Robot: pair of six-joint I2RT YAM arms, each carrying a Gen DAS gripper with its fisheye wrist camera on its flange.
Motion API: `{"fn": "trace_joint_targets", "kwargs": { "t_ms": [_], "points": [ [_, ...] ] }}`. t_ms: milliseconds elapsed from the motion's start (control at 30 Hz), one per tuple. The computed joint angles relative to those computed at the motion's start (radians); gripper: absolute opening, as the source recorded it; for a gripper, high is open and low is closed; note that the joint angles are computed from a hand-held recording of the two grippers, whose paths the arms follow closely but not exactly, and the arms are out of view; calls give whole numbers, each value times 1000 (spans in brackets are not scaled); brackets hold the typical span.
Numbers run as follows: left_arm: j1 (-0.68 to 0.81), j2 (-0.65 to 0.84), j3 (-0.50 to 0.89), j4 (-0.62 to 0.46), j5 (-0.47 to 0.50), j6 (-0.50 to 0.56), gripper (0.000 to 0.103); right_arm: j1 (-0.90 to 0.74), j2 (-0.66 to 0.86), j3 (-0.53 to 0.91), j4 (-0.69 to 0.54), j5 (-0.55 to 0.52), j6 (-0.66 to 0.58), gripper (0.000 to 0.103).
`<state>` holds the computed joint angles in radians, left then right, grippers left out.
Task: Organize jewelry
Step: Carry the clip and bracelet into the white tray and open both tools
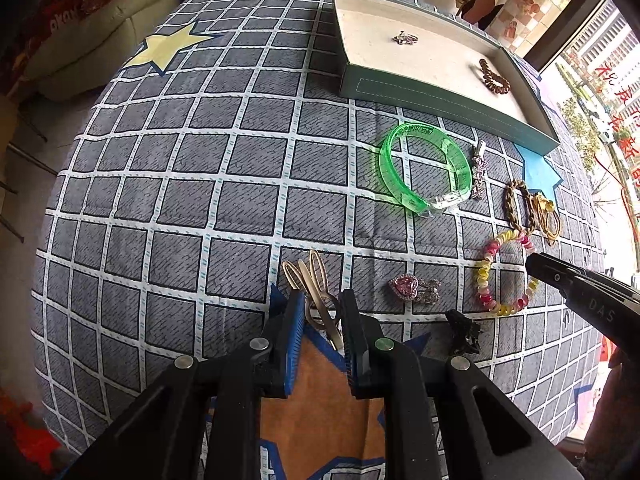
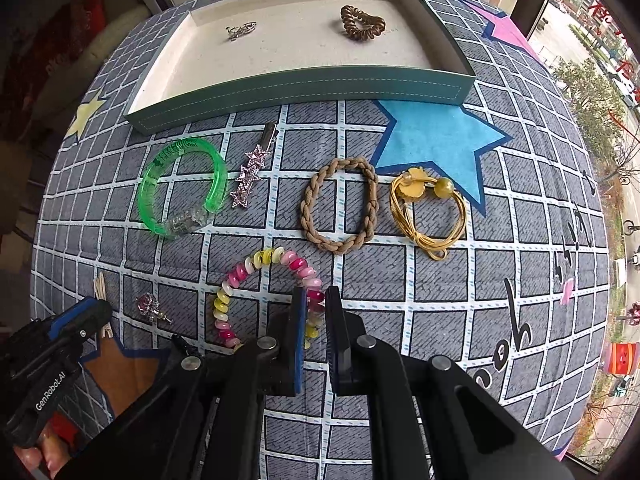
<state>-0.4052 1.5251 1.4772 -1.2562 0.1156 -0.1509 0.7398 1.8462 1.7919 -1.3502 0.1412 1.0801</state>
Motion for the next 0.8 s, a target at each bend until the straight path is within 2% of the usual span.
{"fn": "trace_joint_targets", "kwargs": {
  "t_ms": [133, 267, 433, 533, 667, 800],
  "points": [
    [38, 29, 69, -19, 27, 55, 31, 3, -78, -49, 12, 4, 9, 10],
    [46, 134, 236, -54, 44, 80, 31, -3, -115, -24, -11, 12, 7, 10],
    [84, 189, 354, -82, 75, 140, 31, -30, -146, 1, -21, 15, -3, 10],
    [75, 256, 493, -120, 87, 137, 31, -59, -127, 44, -24, 15, -20, 10],
    [62, 251, 476, -68, 91, 136, 31, -109, -121, 86, -29, 18, -66, 10],
    [34, 333, 604, -82, 78, 123, 31, -181, -115, 132, -29, 9, -134, 10]
  ]
}}
